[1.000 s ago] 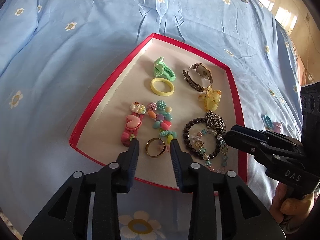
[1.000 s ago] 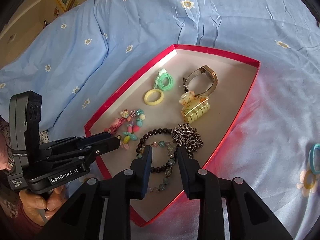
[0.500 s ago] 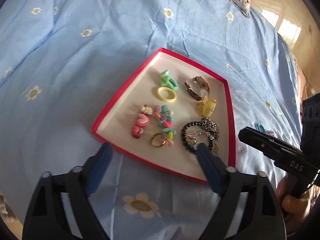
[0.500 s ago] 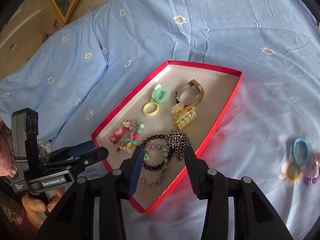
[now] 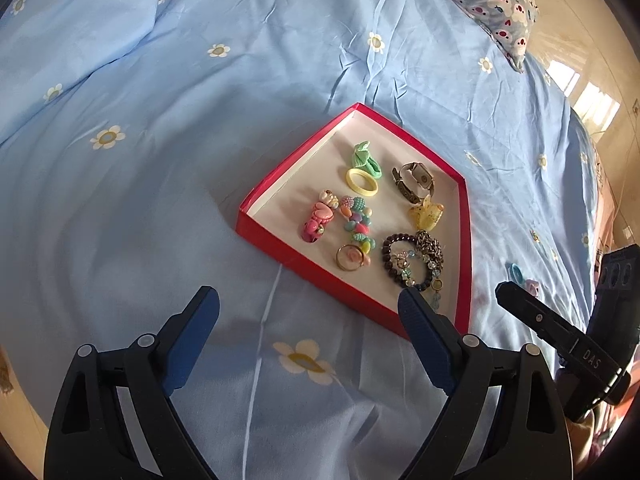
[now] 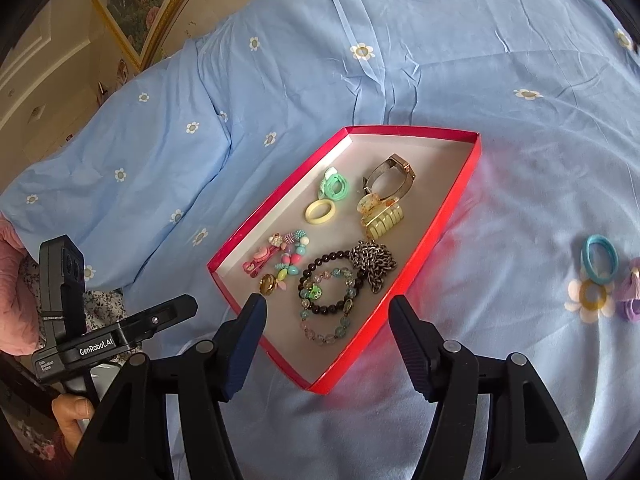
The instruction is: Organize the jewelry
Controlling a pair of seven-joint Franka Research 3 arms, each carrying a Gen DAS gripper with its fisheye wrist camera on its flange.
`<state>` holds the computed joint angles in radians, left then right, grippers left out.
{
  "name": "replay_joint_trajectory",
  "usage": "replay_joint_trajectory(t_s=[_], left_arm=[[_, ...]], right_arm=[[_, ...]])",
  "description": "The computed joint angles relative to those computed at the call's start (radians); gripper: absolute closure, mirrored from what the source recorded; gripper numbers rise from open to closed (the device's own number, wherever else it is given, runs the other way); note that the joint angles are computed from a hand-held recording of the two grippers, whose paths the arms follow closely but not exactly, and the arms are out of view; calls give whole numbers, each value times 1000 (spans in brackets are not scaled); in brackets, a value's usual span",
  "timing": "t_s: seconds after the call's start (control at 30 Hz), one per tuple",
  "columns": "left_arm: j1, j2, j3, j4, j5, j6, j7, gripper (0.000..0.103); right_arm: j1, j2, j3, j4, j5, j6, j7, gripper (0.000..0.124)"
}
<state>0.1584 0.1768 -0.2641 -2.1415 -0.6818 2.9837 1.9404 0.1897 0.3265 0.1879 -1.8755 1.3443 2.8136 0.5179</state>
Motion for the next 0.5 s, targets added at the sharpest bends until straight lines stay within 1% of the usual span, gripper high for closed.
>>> replay_joint_trajectory(t_s=[0.13, 0.33, 0.4, 0.47, 0.5], left_arm=[[-3, -14, -1, -22, -8, 7, 5, 12], [-33, -42, 33, -68, 68, 27, -71, 11], [-36, -55, 35, -85, 78, 34, -80, 11], [-37, -69, 35, -99, 71, 36, -72, 11], [-34, -80, 27, -106, 43, 37, -40, 11]], right_arm=[[-2, -14, 5, -24, 43, 4, -37, 55], [3, -42, -7, -66, 110, -11, -87, 55], [12, -55, -14, -81, 111, -5, -97, 54], [20, -69, -19, -96, 117, 5, -111, 54], [25, -78, -21, -103, 117, 14, -120, 54]])
